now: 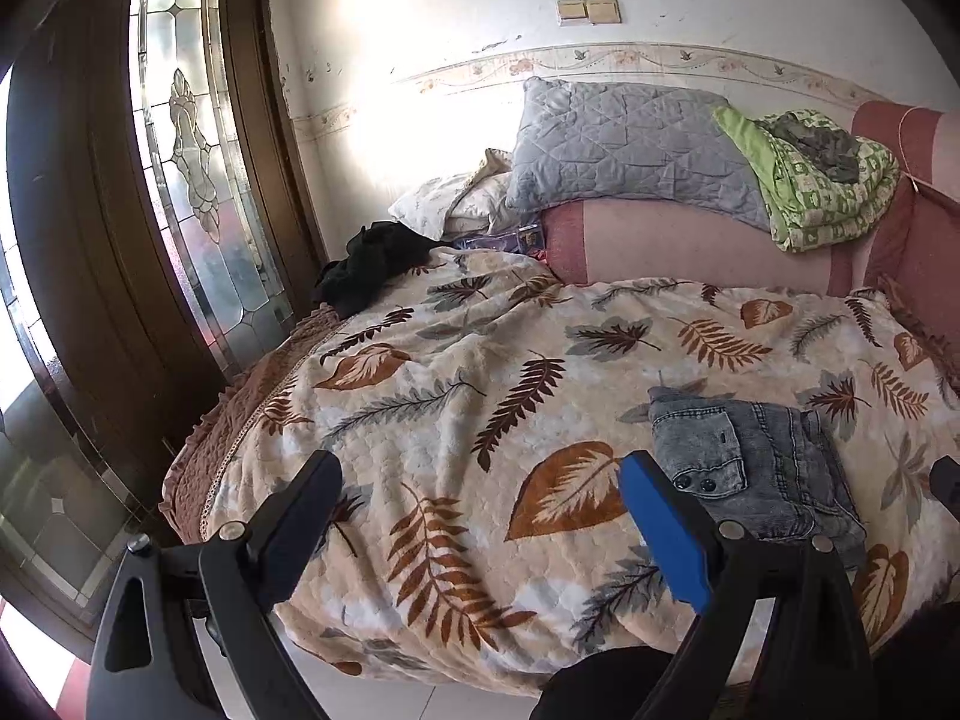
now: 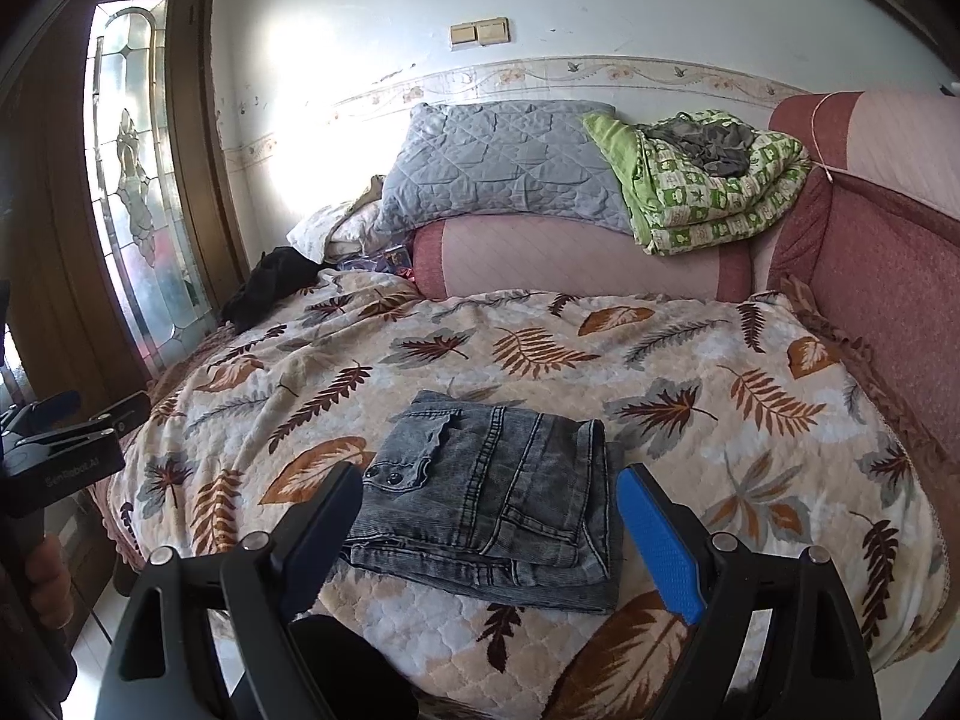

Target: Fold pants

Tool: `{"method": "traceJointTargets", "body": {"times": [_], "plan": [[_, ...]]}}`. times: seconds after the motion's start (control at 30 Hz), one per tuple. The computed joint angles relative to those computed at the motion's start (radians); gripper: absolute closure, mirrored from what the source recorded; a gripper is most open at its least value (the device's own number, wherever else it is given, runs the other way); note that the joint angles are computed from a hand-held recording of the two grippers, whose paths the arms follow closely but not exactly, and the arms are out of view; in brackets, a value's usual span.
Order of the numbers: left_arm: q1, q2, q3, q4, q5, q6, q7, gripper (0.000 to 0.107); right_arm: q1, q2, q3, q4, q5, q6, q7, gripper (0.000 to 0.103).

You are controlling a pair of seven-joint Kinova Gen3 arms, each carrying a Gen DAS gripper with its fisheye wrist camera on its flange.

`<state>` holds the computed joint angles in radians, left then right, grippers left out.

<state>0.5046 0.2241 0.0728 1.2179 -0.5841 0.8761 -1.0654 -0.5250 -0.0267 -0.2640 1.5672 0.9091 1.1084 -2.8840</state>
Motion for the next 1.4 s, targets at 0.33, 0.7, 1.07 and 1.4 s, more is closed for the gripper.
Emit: {"method": "traceJointTargets", "body": {"times": [0.33, 0.7, 1.07, 1.4], "plan": [[-0.013, -0.013, 0.004, 0.012, 0.013, -0.014, -0.011, 0.013, -0.024, 0.015, -0.005, -0.028, 0.012, 0.022, 0.018, 0.014], [-0.028, -0.014, 0.010, 0.013, 0.041, -0.019, -0.039, 0.013, -0.048, 0.035, 0.007, -0.044, 0.012, 0.029, 0.046, 0.014], [-0.025, 0.001, 0.006, 0.007, 0.057, -0.012, -0.062, 0.013, -0.049, 0.042, 0.022, -0.037, -0.015, 0.015, 0.060, 0.014], [-0.015, 0.015, 0.001, -0.002, 0.062, 0.002, -0.075, 0.013, -0.036, 0.038, 0.027, -0.024, -0.028, -0.004, 0.050, 0.014]]}}
